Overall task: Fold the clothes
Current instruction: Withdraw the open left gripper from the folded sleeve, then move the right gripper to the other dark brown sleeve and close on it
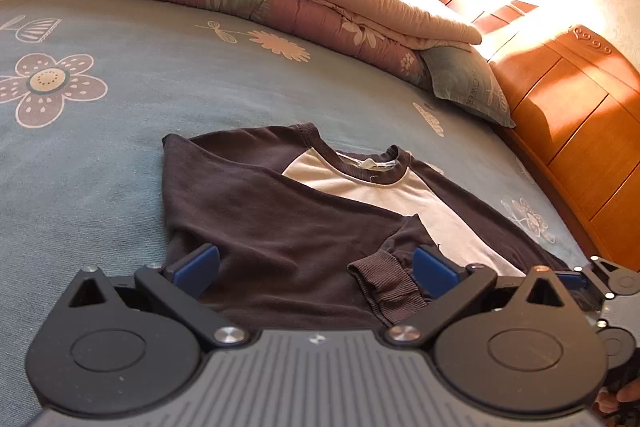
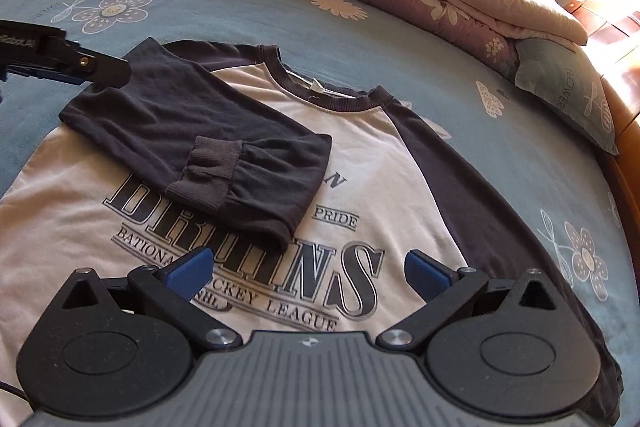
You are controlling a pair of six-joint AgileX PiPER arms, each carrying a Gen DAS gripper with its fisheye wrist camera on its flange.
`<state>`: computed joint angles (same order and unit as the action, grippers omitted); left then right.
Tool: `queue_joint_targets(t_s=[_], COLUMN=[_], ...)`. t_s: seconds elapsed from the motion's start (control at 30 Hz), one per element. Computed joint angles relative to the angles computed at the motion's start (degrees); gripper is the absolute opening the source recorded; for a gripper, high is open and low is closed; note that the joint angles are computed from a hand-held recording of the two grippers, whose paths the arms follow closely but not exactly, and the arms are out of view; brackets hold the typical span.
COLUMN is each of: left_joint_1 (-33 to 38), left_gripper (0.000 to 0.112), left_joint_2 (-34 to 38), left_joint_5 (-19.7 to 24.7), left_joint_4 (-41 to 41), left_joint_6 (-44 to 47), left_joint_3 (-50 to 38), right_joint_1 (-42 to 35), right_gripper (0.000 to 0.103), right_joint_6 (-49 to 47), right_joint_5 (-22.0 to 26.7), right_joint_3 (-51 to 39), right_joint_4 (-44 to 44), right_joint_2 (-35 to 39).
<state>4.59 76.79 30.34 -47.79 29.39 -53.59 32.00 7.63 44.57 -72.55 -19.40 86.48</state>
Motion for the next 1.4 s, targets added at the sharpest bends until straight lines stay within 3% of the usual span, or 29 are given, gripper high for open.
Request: queue_joint_targets(t_s=[0.1, 0.3, 0.47, 0.6, 0.67, 0.8, 0.93, 1.0, 1.17, 1.4], left_joint_1=[2.2, 8.8, 9.5, 9.9, 9.5, 8.2, 7.0, 6.3, 5.3, 5.3], left_gripper=[0.102, 0.102, 0.102, 0.102, 0.102, 0.102, 0.102, 0.102, 0.102, 0.102], left_joint_2=[-1.1, -3.2, -2.6, -1.8, -1.3, -0.5, 0.6, 1.1, 1.6, 1.9], left_joint_5=[2.2, 6.1, 7.2, 8.3, 8.2, 7.7, 7.1, 6.8, 6.0, 5.8], left_joint_4=[0.8, -6.6, -7.9, -10.0, -10.2, -10.1, -10.0, -9.3, -7.7, -7.1], left_joint_6=[2.6, 8.1, 9.0, 10.7, 10.5, 10.3, 10.2, 9.6, 8.4, 7.7], left_joint_3=[-1.3, -0.6, -0.9, -0.8, -0.7, -0.8, -0.9, -1.0, -1.1, -1.1], right_joint_1=[2.9, 7.3, 8.6, 1.2, -3.3, -14.3, -26.0, -29.0, -33.5, -33.0], right_gripper=[0.103, 0.103, 0.103, 0.103, 0.103, 0.103, 0.103, 0.103, 0.103, 0.103], right_joint_6=[2.9, 8.4, 9.7, -5.6, -13.1, -26.6, -37.0, -39.9, -44.4, -40.4], right_joint_5=[-1.7, -2.8, -3.7, -8.0, -7.7, -1.3, 8.4, 11.4, 18.5, 23.7], right_joint_3=[-3.7, -10.9, -11.2, -9.9, -9.7, -11.1, -11.8, -11.9, -15.0, -23.6], right_joint_4=[-3.6, -8.0, -11.7, 8.0, 19.5, 42.4, 65.3, 72.7, 86.9, 89.0], right_joint_2=[5.4, 15.3, 17.5, 14.2, 13.2, 13.8, 18.2, 20.9, 29.0, 35.6])
